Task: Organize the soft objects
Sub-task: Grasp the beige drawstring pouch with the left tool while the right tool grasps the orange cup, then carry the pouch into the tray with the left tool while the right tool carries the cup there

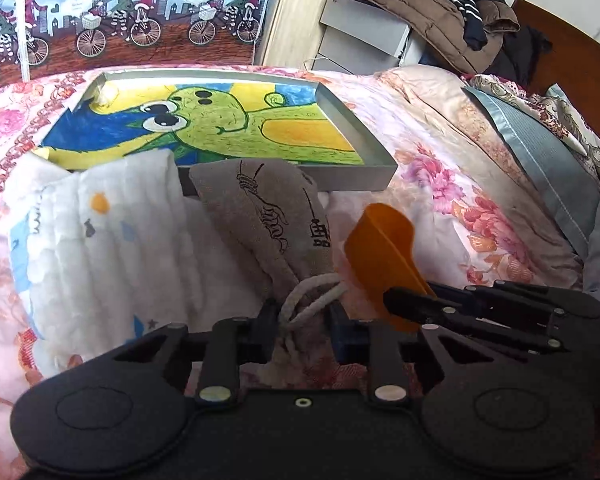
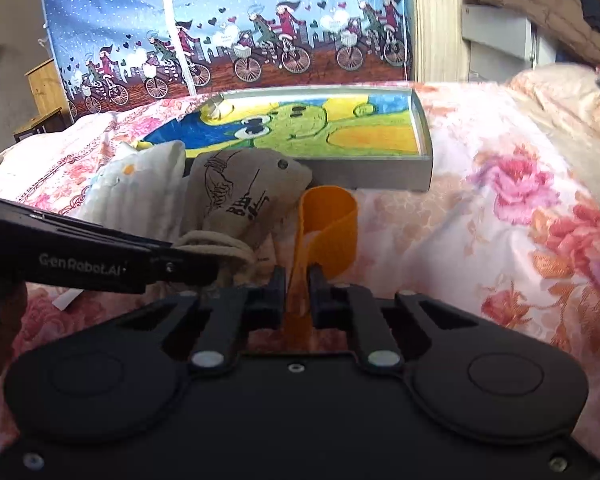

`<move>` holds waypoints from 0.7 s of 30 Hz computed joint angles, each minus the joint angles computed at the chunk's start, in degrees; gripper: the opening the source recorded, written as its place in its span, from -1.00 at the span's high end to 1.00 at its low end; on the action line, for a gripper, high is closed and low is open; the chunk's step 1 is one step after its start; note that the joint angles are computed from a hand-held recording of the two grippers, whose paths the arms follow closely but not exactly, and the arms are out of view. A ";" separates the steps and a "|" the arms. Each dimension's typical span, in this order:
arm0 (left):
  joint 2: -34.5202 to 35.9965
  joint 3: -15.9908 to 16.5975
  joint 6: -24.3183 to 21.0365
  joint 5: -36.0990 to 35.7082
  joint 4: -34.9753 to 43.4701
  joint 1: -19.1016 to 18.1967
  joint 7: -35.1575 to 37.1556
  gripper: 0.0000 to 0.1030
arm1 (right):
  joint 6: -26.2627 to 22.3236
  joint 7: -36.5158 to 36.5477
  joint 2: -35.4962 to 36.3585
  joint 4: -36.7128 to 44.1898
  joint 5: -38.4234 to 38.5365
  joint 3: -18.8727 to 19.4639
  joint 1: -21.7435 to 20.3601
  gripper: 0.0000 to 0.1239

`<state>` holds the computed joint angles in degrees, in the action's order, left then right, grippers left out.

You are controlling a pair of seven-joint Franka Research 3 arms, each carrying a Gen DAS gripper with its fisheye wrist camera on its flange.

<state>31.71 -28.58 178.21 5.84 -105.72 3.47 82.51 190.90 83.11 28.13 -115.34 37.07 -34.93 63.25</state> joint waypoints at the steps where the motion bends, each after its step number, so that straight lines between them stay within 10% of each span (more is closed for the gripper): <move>1: -0.81 0.66 0.86 0.18 -0.76 -0.51 -0.37 0.48 | 0.99 -0.41 0.22 -0.40 -0.01 -1.15 1.20 0.91; 10: -8.22 17.05 11.23 6.57 -5.59 -14.07 -8.13 0.48 | 10.79 -8.15 1.02 -0.93 4.93 -2.60 3.77 0.91; 21: 5.38 34.19 10.26 4.89 18.93 -25.86 -15.70 0.47 | 11.35 -7.35 8.71 19.14 -3.56 12.15 -18.22 0.91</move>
<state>37.09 5.61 188.47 10.73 -86.79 -22.39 66.81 202.25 75.76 36.84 -96.20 33.51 -22.78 45.03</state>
